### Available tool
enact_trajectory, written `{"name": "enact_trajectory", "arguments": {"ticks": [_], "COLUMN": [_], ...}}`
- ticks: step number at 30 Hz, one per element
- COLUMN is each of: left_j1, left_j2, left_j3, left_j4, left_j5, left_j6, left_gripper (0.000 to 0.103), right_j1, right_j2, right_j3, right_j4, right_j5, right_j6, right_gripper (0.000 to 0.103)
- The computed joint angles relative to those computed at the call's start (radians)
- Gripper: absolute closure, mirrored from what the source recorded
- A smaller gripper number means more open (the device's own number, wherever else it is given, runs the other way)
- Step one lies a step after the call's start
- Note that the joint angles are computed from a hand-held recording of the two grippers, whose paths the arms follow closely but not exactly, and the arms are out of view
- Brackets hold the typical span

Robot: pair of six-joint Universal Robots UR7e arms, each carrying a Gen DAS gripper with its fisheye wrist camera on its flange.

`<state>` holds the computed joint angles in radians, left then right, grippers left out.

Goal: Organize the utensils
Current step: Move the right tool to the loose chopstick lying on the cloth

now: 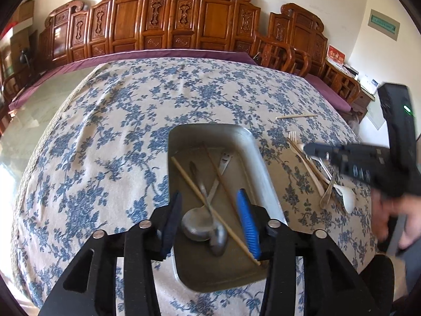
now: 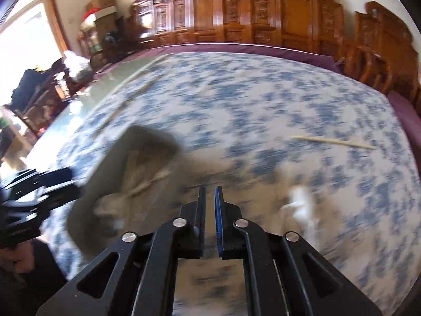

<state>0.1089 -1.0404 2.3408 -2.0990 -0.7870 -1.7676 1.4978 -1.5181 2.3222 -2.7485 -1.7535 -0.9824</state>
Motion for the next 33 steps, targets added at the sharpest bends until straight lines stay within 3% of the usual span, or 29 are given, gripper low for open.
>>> {"name": "enact_trajectory", "arguments": {"ticks": [4,7,11,23,27,33], "left_j1": [0.022,0.035,0.051,0.069,0.073,0.072], "left_j2": [0.027,0.038,0.052,0.079,0.08,0.082], "left_j3": [-0.022,-0.032,-0.044,-0.065,-0.063,-0.063], "left_j4": [-0.018,-0.03,-0.043,-0.058,-0.076,-0.091], "left_j5": [0.018,0.032,0.046,0.062,0.057,0.058], "left_j6": [0.025,0.036,0.052,0.069,0.082,0.096], "left_gripper": [0.054,0.05,0.043,0.042,0.042,0.042], "right_j1": [-0.039,-0.053,-0.057,-0.077,-0.062,-0.013], "right_j2": [0.093,0.163,0.253,0.451,0.493,0.566], "right_j3": [-0.111,-0.179,-0.266,-0.495,-0.53,-0.559], "right_j4": [-0.053,-0.099,-0.138,-0.129,-0.164,-0.254], "right_j5": [-0.03,-0.058,-0.1,-0.199,-0.24,-0.388], "right_j6": [0.024,0.063,0.12,0.41,0.415,0.351], "right_gripper": [0.083,0.07,0.064,0.059,0.059,0.059]}}
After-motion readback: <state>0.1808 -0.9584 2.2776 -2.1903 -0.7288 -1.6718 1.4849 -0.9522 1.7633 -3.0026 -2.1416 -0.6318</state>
